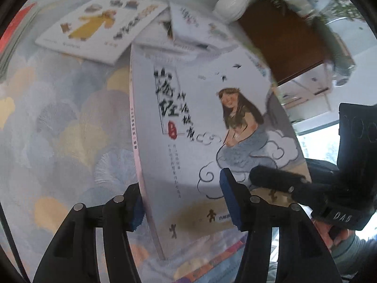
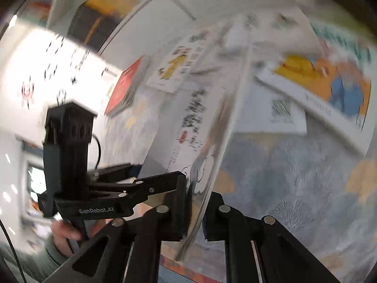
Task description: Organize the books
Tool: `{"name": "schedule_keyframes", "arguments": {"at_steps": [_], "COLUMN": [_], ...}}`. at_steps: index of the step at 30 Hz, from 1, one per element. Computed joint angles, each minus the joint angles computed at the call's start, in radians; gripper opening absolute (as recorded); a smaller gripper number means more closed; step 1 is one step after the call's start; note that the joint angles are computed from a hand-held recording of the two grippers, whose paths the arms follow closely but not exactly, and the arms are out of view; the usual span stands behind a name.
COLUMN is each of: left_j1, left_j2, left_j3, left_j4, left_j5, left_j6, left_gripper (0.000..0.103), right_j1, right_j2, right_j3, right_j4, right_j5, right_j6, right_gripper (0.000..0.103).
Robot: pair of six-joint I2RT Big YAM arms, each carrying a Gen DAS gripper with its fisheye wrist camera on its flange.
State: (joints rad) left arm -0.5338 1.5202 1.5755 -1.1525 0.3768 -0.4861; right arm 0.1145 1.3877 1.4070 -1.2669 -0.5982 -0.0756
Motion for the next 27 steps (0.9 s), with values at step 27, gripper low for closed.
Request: {"name": "schedule_keyframes", "arguments": {"at_steps": [27], "left_j1": [0.691], "left_j2": [0.106], "left_j3": [0.231], "left_j4": [-0.139], "left_j5": [0.253], "left_j6": [0.404], "left_gripper": [0.053], "right_j1": [0.458], "right_j2": [0.609], "right_j3": [0.837], "right_j4": [0.146], "right_j5": [-0.046], "right_j6": [0.387], "right_gripper": [0.014]}}
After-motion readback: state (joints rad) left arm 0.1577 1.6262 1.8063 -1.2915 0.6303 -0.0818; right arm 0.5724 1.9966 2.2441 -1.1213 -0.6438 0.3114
